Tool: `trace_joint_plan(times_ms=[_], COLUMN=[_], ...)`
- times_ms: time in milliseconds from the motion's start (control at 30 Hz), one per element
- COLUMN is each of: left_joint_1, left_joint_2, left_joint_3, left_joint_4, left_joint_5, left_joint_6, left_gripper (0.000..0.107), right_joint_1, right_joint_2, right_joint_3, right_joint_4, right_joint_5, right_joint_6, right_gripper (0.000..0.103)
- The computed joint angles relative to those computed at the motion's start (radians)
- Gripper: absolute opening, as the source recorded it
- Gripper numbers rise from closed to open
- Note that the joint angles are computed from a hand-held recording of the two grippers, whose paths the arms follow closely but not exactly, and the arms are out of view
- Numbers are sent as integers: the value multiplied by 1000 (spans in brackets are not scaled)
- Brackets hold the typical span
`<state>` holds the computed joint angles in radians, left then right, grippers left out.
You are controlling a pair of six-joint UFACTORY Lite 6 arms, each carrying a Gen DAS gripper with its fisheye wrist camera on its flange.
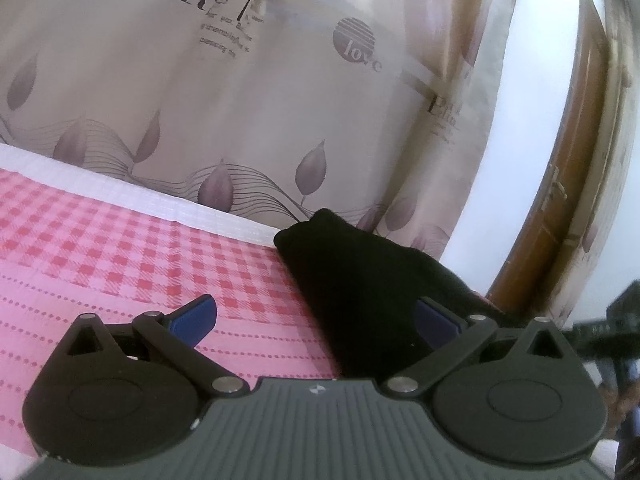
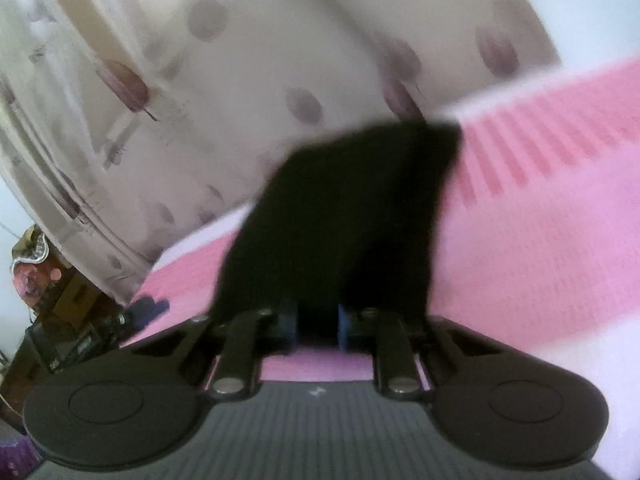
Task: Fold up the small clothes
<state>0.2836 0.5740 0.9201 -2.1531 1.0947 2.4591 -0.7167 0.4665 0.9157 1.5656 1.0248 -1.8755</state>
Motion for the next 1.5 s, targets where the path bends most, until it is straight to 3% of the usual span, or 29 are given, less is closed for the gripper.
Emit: trace_joint_plan(times_ms=[67,167,200,267,333,367,433,533,600,700,800,867,1000,1067,1133,1267,1400,1467,1500], left_joint_1=[-3,-2,-3,-9,-21,-30,-76,-224,-321,-409,-445,-429,-378,-369,-365,-367,-375,-378,-383], left_joint_2=[-3,-5,-7,-19,-48,-65,-90,-97,-51,39,122,180,236,240,239,228,215,214,209], left_joint_3=[-3,-5,-5,-4,-1,1,1,29,83,190,268,312,370,370,362,345,339,344,341], left_joint_4=[-7,-11,-12,-9,17,37,24,-109,-199,-237,-260,-198,-109,-109,-111,-115,-119,-106,-106], left_joint_5=[-5,-5,-9,-35,-55,-31,17,-22,-70,-155,-201,-191,-134,-126,-110,-109,-125,-131,-137], left_joint_6=[3,6,3,-10,-55,-87,-85,12,96,122,131,61,-80,-92,-85,-78,-81,-78,-68], left_gripper=[103,103,103,103,103,103,103,103,103,103,103,103,103,103,103,103,103,103,103], right_joint_1=[9,2,2,-22,-59,-80,-98,-29,61,196,281,268,177,136,140,244,367,357,344], right_joint_2=[39,137,144,130,68,11,-78,-134,-87,80,232,336,422,395,349,393,584,728,772], right_joint_3=[2,73,83,76,25,-15,-63,-48,37,252,432,545,663,641,618,774,1060,1244,1297], right_joint_4=[23,35,28,6,23,46,94,205,244,241,243,167,24,104,196,167,-51,-131,-127], right_joint_5=[-47,10,19,40,57,56,64,39,-10,-125,-317,-369,-226,-126,-108,-196,-453,-454,-443], right_joint_6=[-29,-4,17,60,11,-29,-95,-184,-210,-202,-252,-171,81,77,11,16,115,249,271], right_gripper=[16,17,22,39,69,72,73,73,70,56,49,51,58,58,58,58,56,64,78])
